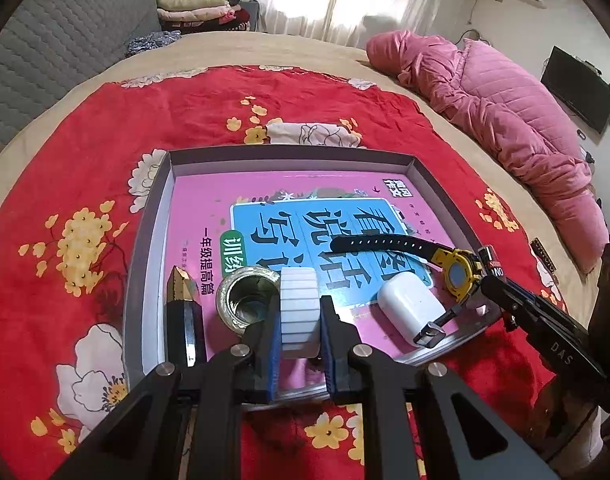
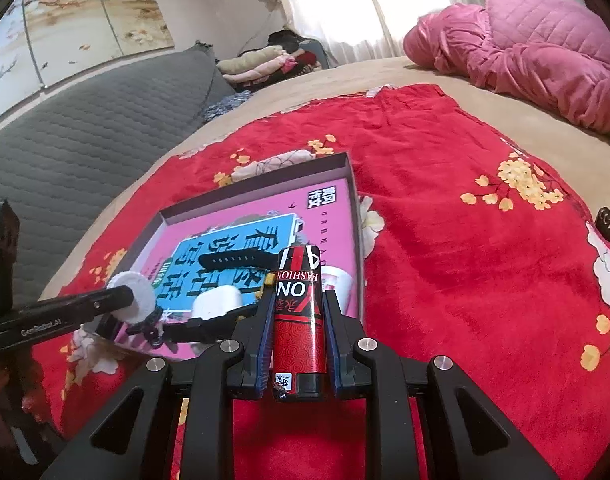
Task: Organize rigid objects
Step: 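Lower the cap into the box and open left tool while right tool lowers the lighter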
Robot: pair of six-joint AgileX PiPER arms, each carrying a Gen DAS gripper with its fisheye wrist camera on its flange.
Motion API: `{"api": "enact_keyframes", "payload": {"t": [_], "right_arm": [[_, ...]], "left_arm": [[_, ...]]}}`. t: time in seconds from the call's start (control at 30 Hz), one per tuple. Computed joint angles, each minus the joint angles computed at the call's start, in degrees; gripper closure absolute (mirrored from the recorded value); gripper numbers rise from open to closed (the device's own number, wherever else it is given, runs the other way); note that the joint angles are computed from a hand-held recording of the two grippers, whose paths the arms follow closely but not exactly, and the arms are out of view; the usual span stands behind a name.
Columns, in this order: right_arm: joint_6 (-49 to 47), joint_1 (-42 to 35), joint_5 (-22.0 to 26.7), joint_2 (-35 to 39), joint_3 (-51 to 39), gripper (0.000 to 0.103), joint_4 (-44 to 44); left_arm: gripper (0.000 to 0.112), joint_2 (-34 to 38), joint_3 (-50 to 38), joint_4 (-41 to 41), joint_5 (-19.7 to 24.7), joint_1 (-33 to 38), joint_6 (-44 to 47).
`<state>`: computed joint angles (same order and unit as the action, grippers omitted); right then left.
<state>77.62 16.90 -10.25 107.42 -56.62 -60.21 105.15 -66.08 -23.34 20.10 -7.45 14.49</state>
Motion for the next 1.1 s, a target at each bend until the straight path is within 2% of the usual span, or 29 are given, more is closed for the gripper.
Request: {"api": "enact_keyframes", "payload": {"t": [0.17, 0.4, 0.57, 0.6, 0.7, 0.83, 0.93, 1.0, 1.1], "right_arm": [[-4.8, 0.1, 0.2, 1.2, -1.1, 0.08, 4.0], [-2.8, -0.2, -0.7, 1.4, -1.1, 0.08, 2.6], [-4.3, -0.2, -0.6, 1.3, -1.0, 0.078, 3.9], [-5.9, -0.1, -0.5, 1.2, -0.9, 0.076, 5.5], [-8.0, -0.3, -1.1, 0.8, -0.2, 0.062, 7.9], [-7.6, -0.1, -0.7, 0.7, -0.5, 0.06, 7.4], [-11.2, 0.1, -1.0, 0.1, 0.1, 0.055, 10.9], [-17.8, 0.4, -1.0, -0.6, 0.7, 0.052, 17.4], [-22.2, 0.4, -1.3, -1.3, 1.4, 0.051, 22.0]], "left_arm": [[0.095, 0.3, -0.5, 1.3, 0.3, 0.0, -1.8], [0.095, 0.3, -0.6, 2.8, 0.3, -0.2, -3.2], [0.095, 0.1, -0.4, 8.3, 0.0, -1.1, -8.1], [0.095, 0.1, -0.3, 9.0, -0.1, -1.2, -8.6], [0.095, 0.0, -0.3, 10.9, -0.2, -1.3, -10.4], [0.095, -0.2, -0.2, 12.3, -0.2, -1.5, -11.7], [0.094, -0.4, 0.1, 13.7, -0.3, -1.6, -13.1], [0.091, -0.6, 0.3, 15.1, -0.4, -1.9, -14.3], [0.077, -0.9, 0.6, 14.5, -0.5, -2.0, -13.7]]}}
